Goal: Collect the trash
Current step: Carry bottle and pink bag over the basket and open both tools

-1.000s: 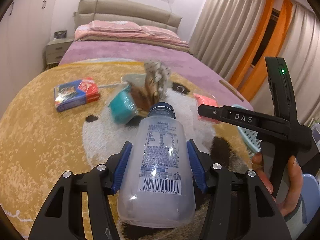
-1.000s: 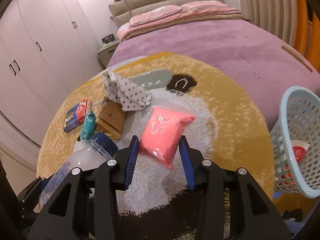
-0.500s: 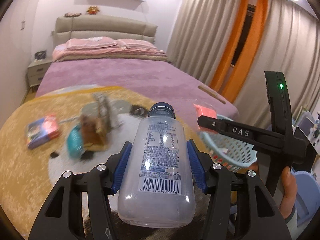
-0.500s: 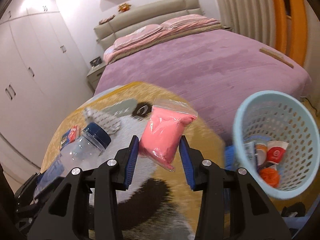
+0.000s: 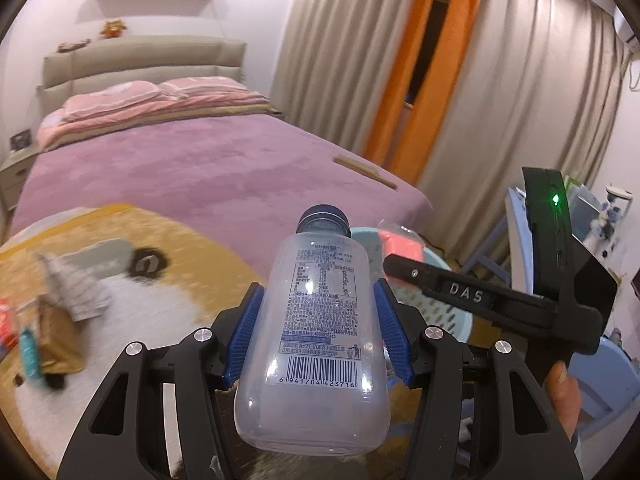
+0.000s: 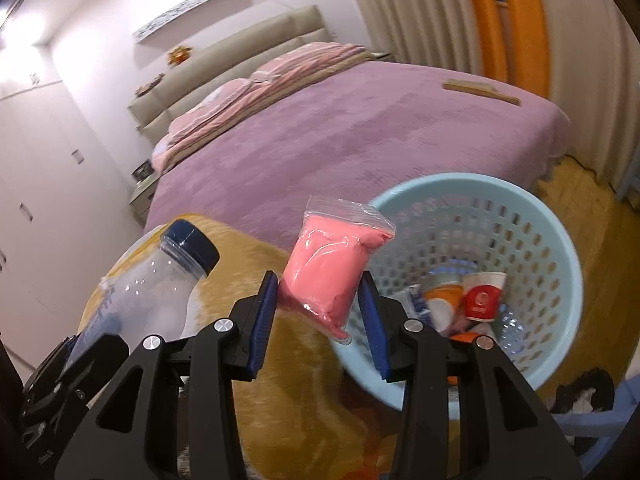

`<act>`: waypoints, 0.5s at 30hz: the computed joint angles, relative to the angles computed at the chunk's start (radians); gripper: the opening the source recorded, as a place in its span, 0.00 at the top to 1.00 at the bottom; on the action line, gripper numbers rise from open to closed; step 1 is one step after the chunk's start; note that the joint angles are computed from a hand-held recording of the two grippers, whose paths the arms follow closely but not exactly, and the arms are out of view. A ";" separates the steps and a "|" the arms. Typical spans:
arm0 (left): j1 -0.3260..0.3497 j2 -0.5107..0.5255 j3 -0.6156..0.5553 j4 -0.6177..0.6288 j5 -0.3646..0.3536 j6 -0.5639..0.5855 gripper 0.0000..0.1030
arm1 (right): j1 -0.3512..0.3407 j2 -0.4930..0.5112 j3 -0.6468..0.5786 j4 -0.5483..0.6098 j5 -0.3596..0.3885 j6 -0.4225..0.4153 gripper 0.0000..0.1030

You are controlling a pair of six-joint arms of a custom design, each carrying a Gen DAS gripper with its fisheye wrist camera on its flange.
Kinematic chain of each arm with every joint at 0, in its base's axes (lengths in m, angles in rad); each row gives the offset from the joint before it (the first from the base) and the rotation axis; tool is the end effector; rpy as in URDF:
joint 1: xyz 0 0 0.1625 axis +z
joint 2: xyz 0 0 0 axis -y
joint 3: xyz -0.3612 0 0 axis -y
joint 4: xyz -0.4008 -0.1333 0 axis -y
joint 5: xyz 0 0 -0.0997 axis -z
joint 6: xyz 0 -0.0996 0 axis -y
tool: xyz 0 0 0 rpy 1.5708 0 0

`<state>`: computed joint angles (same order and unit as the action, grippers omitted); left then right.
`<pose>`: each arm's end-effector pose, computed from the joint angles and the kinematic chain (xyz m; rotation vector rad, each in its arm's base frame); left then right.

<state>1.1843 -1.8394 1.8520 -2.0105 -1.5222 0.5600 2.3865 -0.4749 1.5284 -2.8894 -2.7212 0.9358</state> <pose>-0.0367 -0.4567 0.4565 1.3487 2.6684 -0.6396 0.4851 -0.3984 -0.0338 -0.3296 -2.2370 1.3141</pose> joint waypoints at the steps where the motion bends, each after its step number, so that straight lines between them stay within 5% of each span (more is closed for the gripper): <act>1: -0.009 0.007 0.007 -0.002 0.001 -0.005 0.48 | -0.004 -0.014 0.022 0.009 -0.003 0.028 0.63; 15: -0.094 0.125 0.089 -0.031 0.044 -0.053 0.48 | -0.105 -0.210 0.343 -0.017 0.069 0.313 0.63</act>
<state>1.0908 -1.7140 1.9410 -2.0416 -1.4781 0.5067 2.2817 -0.6851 1.8714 -2.9060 -2.6526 1.2484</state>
